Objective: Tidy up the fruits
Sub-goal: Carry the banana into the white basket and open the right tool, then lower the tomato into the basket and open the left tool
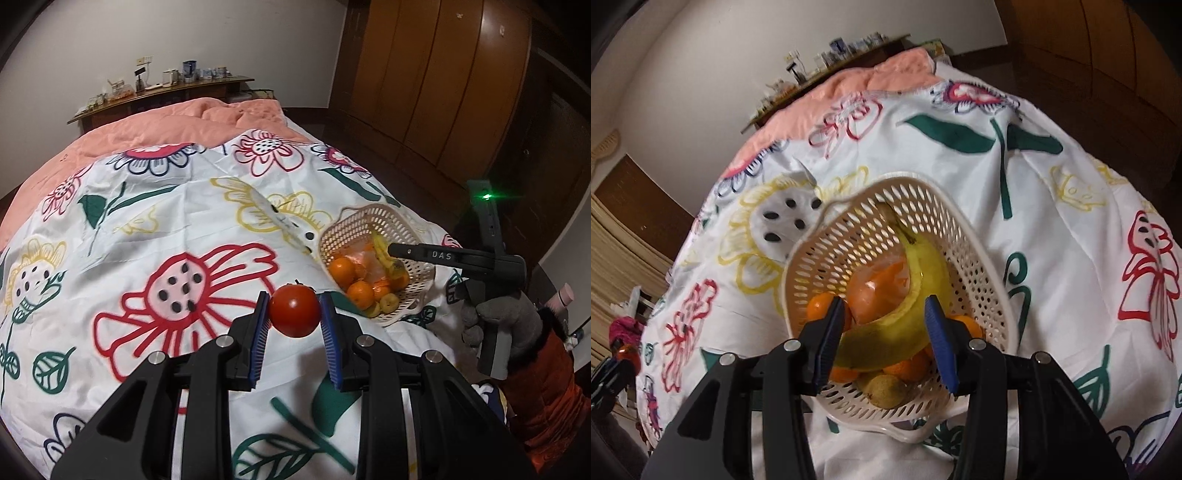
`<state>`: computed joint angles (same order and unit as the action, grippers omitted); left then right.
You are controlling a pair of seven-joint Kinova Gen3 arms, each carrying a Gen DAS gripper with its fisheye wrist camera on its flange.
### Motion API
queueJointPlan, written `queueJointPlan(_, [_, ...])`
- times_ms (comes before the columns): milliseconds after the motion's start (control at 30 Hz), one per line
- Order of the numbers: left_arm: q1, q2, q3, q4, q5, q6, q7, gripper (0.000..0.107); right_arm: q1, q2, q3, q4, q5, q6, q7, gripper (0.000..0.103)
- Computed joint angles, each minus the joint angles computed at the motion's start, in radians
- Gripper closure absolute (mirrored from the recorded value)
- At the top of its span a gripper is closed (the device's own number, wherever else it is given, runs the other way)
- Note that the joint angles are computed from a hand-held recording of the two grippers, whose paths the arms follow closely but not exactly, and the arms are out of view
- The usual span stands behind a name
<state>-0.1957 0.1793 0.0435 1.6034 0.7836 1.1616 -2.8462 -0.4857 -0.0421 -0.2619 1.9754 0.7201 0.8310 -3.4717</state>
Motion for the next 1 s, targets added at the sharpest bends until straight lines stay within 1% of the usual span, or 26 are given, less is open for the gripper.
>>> queueJointPlan(33, [0.006, -0.001, 0.004, 0.000, -0.003, 0.000, 0.001, 0.079, -0.009, -0.006, 0.001, 0.003, 0.014, 0.006, -0.016, 0.057])
queueJointPlan(133, [0.030, -0.002, 0.016, 0.002, -0.015, -0.006, 0.002, 0.079, -0.013, -0.030, -0.032, 0.013, 0.063, 0.046, -0.076, 0.057])
queueJointPlan(333, [0.093, 0.025, 0.048, -0.030, -0.057, -0.009, 0.034, 0.079, -0.011, -0.065, -0.068, 0.044, 0.120, 0.068, -0.175, 0.057])
queueJointPlan(500, [0.153, 0.055, 0.080, -0.057, -0.093, -0.019, 0.078, 0.079, -0.006, -0.080, -0.082, 0.072, 0.128, 0.073, -0.226, 0.057])
queueJointPlan(700, [0.220, 0.110, 0.113, -0.105, -0.144, -0.033, 0.158, 0.079, 0.004, -0.095, -0.093, 0.100, 0.131, 0.066, -0.270, 0.057])
queueJointPlan(867, [0.257, 0.145, 0.131, -0.135, -0.185, -0.049, 0.212, 0.079, 0.015, -0.104, -0.098, 0.118, 0.130, 0.050, -0.284, 0.057])
queueJointPlan(1000, [0.274, 0.157, 0.141, -0.138, -0.214, -0.065, 0.240, 0.080, 0.022, -0.108, -0.102, 0.128, 0.128, 0.038, -0.289, 0.057])
